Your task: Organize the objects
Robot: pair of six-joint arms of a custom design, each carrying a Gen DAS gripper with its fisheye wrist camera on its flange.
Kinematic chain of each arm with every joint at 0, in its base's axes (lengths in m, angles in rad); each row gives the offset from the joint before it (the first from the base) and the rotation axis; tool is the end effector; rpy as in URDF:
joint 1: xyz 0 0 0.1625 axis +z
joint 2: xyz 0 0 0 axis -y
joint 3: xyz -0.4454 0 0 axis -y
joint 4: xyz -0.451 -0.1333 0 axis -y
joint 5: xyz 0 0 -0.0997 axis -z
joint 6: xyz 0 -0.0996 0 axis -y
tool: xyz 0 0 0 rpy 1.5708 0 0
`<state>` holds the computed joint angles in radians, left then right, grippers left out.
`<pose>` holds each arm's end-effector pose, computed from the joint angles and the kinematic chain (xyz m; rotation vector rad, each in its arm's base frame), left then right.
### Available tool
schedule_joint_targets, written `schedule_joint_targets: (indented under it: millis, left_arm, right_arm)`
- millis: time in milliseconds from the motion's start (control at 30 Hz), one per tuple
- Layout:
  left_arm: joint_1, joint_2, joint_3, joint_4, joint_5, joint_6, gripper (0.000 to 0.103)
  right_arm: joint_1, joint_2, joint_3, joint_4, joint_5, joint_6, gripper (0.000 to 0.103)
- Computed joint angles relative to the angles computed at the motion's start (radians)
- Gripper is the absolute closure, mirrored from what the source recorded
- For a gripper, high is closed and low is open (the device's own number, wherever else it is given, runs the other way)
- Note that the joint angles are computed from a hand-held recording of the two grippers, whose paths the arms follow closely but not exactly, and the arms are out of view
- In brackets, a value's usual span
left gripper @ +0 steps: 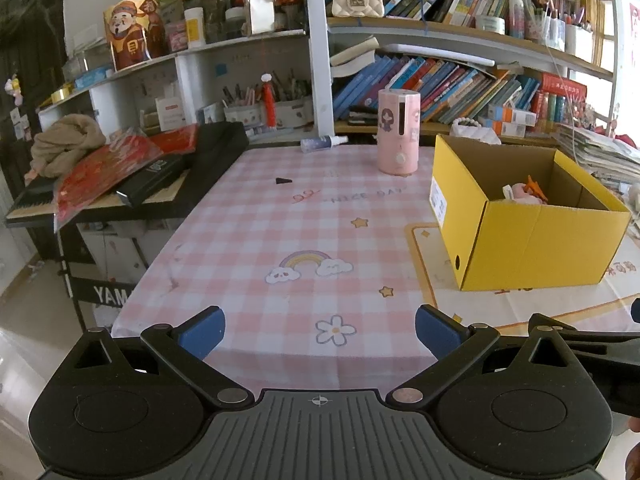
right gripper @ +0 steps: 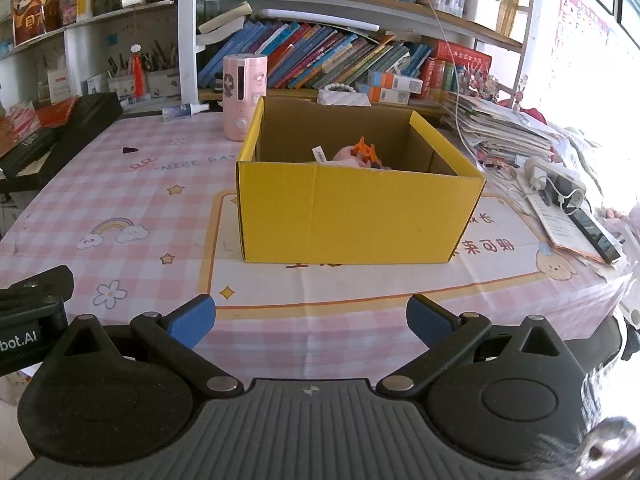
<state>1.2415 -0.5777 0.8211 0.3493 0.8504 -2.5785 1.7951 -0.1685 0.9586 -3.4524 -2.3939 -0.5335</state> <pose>-0.0760 -0.8377 0.1725 0.5339 2.1051 -1.0319 0.2506 -0.8275 -0.0260 0.2438 -2.0250 1.0505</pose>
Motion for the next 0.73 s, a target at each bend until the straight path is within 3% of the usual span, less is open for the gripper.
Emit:
schedule_joint_targets:
  millis: [733]
  left_arm:
    - [0.002, 0.024, -0.037, 0.042, -0.001, -0.018, 0.001]
  right_arm:
    - [-0.003, 0.005, -0.016, 0.019, -0.021, 0.003, 0.000]
